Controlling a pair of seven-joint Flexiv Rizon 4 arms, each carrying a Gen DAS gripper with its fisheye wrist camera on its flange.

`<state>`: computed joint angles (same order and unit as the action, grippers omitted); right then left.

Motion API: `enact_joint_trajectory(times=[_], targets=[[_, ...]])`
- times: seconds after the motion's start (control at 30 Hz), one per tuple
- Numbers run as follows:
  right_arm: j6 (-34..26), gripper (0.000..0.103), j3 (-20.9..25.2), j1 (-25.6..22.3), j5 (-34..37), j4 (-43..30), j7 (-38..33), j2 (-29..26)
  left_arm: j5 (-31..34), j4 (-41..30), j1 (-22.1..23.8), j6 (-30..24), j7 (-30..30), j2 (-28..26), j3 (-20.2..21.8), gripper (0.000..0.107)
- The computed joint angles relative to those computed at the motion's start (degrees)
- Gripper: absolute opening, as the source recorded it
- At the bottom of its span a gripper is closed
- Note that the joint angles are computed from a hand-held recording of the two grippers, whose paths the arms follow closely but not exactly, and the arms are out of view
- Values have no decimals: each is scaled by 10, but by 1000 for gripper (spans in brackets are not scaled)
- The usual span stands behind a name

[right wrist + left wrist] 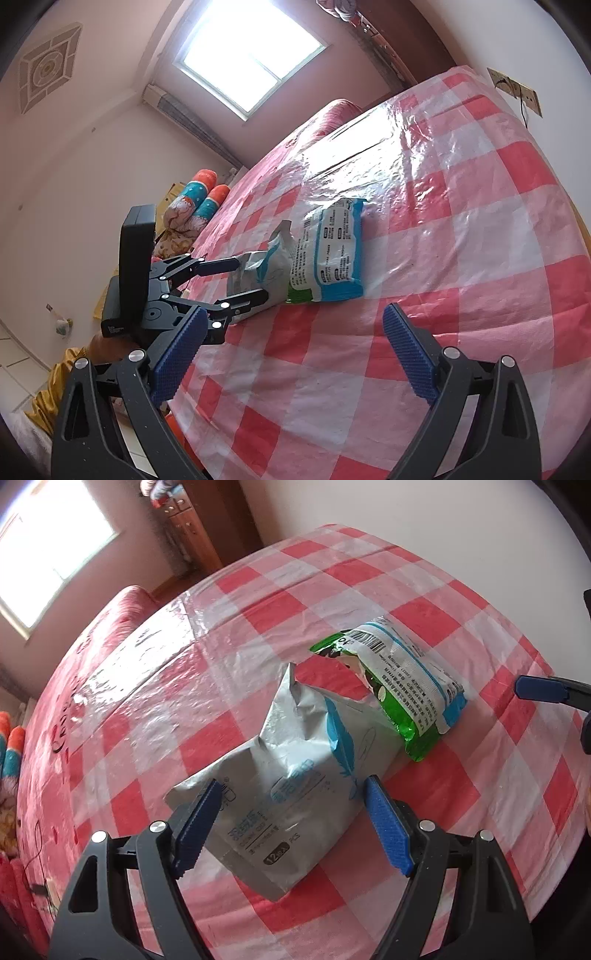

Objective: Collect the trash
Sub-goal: 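Grasp the grey paper bag with the left tool and lift it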

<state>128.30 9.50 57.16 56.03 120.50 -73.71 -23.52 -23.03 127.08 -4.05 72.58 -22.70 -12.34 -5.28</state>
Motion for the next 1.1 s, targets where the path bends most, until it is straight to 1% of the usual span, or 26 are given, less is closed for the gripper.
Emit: enact_joint_trajectory(times=[0.03,0.07,0.1,0.13,0.23,0.27,0.33,0.43,0.57,0.63,0.7,0.77,0.8,0.9,1.03,1.1], targets=[[5,94,7,-8,-11,5,11,-3,-2,-4,2,-14,4,0,-1,80],[8,94,11,-12,-18,8,19,-5,-3,-14,5,-43,6,-1,0,80],[7,94,10,-12,-18,9,21,-5,-3,-19,6,-56,9,-2,1,86],[10,94,11,-12,-21,12,25,-6,-5,-22,7,-68,15,-2,1,87],[12,95,11,-11,-26,17,32,-4,-3,-24,5,-80,36,0,3,87],[12,95,10,-10,-26,18,33,-5,0,-24,3,-79,41,0,4,88],[12,95,11,-11,-31,21,38,-5,30,-27,-7,-55,39,-7,12,88],[8,95,6,-7,-29,22,37,-3,66,-34,-12,-33,36,-14,16,89],[1,95,0,-1,-24,18,34,-1,118,-46,-18,6,38,-29,21,95],[-3,95,-3,1,-23,17,33,0,137,-56,-16,-7,49,-34,21,95],[-7,95,-5,2,-23,16,32,1,161,-76,-22,-36,38,-43,30,97],[-11,94,-8,3,-22,15,31,3,155,-85,-17,-42,34,-49,25,99],[-14,95,-10,5,-21,14,30,3,141,-98,-10,-70,29,-54,21,99],[-18,94,-14,8,-18,13,28,5,101,-114,6,-117,20,-62,13,99],[-36,95,-30,20,-4,8,12,10,37,-98,23,-106,32,-62,-2,99],[-52,95,-47,33,11,2,-3,14,0,-86,31,-98,34,-62,-10,98]])
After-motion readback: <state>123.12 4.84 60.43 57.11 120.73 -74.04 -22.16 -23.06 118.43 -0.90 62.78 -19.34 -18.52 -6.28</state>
